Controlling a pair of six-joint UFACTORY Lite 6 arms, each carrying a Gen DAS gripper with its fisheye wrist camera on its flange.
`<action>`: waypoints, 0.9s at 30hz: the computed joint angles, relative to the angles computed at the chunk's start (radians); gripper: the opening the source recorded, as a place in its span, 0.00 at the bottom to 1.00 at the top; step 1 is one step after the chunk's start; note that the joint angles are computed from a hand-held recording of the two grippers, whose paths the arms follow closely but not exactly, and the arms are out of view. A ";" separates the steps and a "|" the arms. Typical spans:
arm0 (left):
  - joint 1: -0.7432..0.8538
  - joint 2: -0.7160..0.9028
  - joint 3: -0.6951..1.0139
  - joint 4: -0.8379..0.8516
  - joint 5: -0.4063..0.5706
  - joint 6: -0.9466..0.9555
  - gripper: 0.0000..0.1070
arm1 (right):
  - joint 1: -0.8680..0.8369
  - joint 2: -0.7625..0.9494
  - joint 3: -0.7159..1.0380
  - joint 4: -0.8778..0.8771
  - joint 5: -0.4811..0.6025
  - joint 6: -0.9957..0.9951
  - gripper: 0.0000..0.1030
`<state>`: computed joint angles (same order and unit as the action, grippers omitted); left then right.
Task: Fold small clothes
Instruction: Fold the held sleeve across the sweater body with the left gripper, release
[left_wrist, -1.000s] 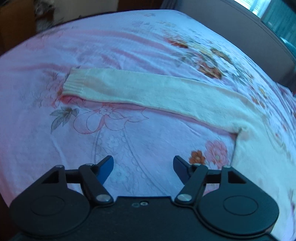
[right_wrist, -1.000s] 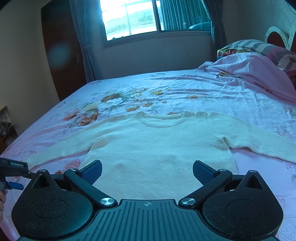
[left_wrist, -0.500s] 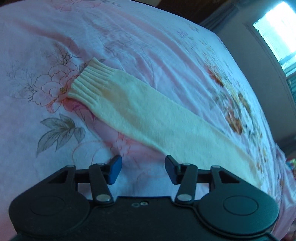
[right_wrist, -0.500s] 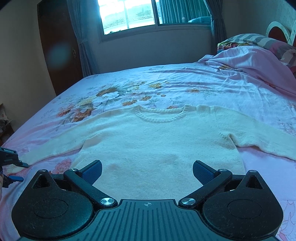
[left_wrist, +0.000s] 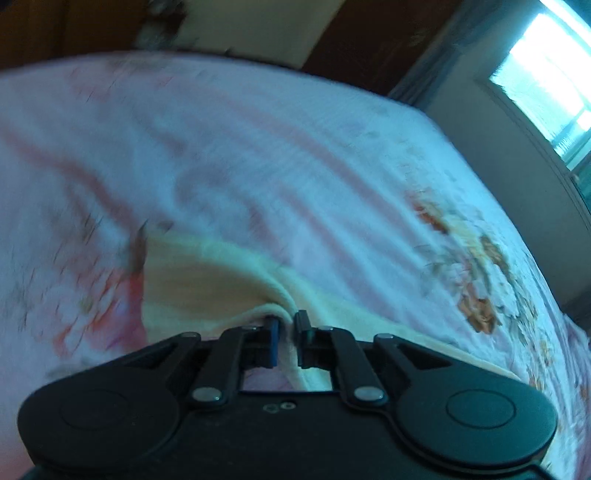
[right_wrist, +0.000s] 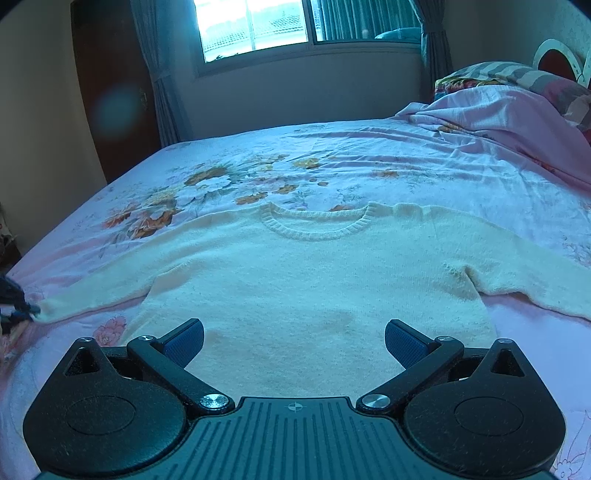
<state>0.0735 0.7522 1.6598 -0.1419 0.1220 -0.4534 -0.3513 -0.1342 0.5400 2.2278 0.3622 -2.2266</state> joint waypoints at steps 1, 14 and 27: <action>-0.025 -0.011 0.016 0.105 -0.012 -0.069 0.06 | -0.003 0.005 0.000 0.002 0.002 -0.003 1.00; -0.652 0.220 0.575 -0.220 0.243 0.725 0.06 | -0.237 0.005 -0.005 -0.246 0.086 0.147 1.00; -0.645 -0.117 -0.009 -0.652 0.175 1.198 0.29 | -0.369 0.241 0.192 -0.505 0.217 0.375 1.00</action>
